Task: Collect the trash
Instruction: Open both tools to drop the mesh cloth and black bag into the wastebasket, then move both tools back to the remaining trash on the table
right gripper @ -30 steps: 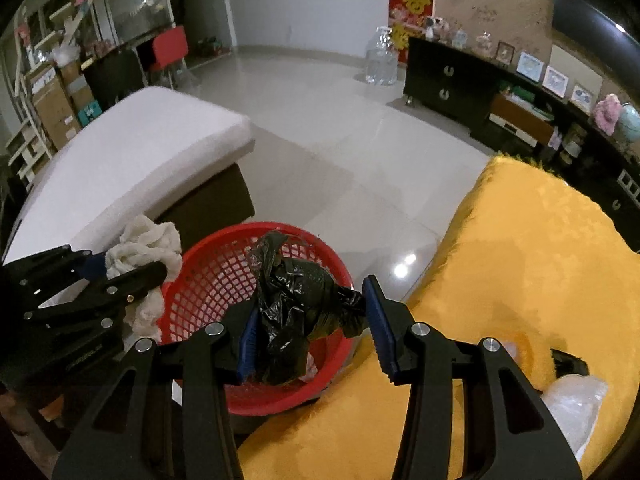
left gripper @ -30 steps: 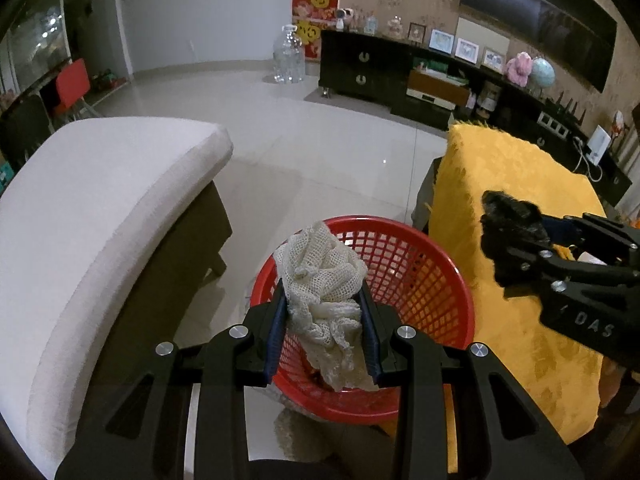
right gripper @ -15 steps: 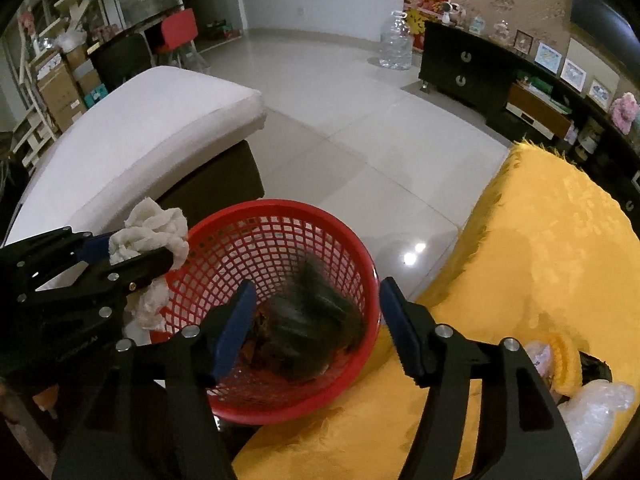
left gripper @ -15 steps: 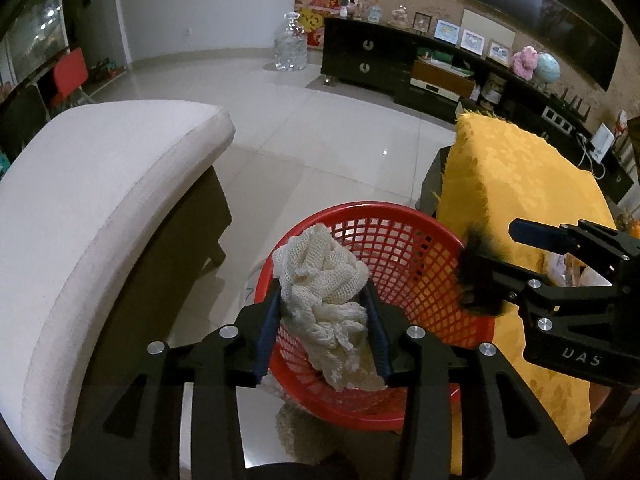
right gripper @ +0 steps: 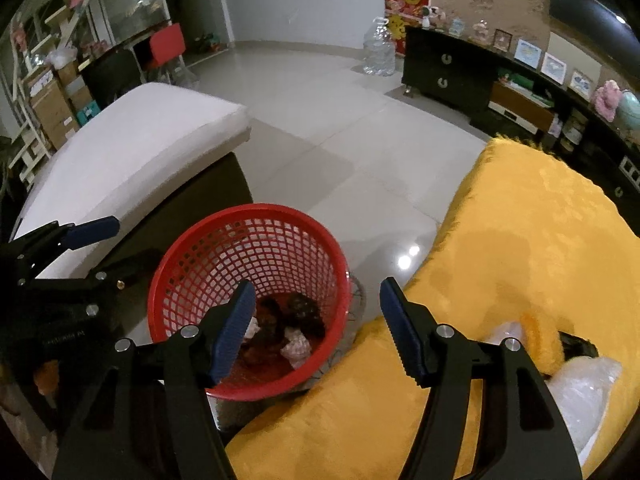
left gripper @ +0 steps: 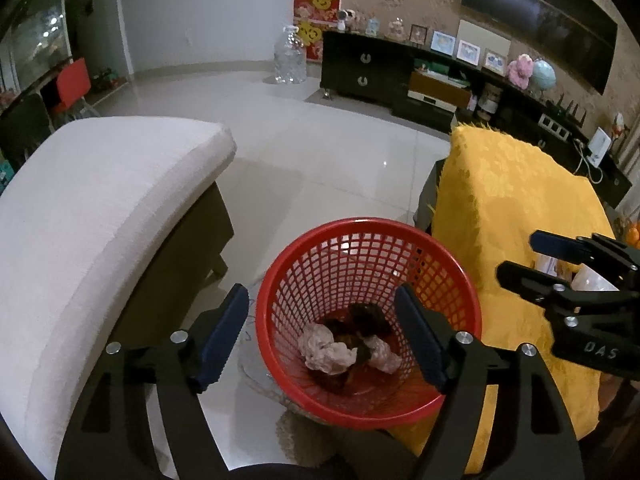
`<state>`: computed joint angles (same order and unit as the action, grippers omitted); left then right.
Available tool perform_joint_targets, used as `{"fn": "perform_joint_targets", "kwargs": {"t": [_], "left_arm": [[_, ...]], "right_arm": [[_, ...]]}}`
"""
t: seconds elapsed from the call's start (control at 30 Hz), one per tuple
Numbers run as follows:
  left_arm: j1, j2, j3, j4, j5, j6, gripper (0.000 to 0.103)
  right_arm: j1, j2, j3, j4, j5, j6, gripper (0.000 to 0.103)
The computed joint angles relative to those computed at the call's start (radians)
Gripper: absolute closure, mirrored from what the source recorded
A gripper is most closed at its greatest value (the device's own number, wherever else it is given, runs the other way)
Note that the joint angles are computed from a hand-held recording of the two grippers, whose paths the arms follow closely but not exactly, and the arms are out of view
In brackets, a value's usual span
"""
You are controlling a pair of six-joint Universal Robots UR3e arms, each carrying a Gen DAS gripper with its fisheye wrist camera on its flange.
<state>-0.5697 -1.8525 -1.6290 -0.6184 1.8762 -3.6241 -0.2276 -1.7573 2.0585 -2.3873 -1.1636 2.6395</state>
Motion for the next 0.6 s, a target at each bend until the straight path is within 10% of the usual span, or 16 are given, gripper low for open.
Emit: {"fn": "perform_joint_targets", "kwargs": {"t": [0.27, 0.6], "left_arm": [[-0.063, 0.014, 0.053, -0.031, 0.099, -0.001, 0.023], [-0.145, -0.030, 0.175, -0.083, 0.160, 0.023, 0.021]], "right_arm": [[-0.123, -0.214, 0.099, 0.043, 0.052, -0.061, 0.034], [-0.520, -0.569, 0.137, 0.463, 0.241, -0.322, 0.030]]}}
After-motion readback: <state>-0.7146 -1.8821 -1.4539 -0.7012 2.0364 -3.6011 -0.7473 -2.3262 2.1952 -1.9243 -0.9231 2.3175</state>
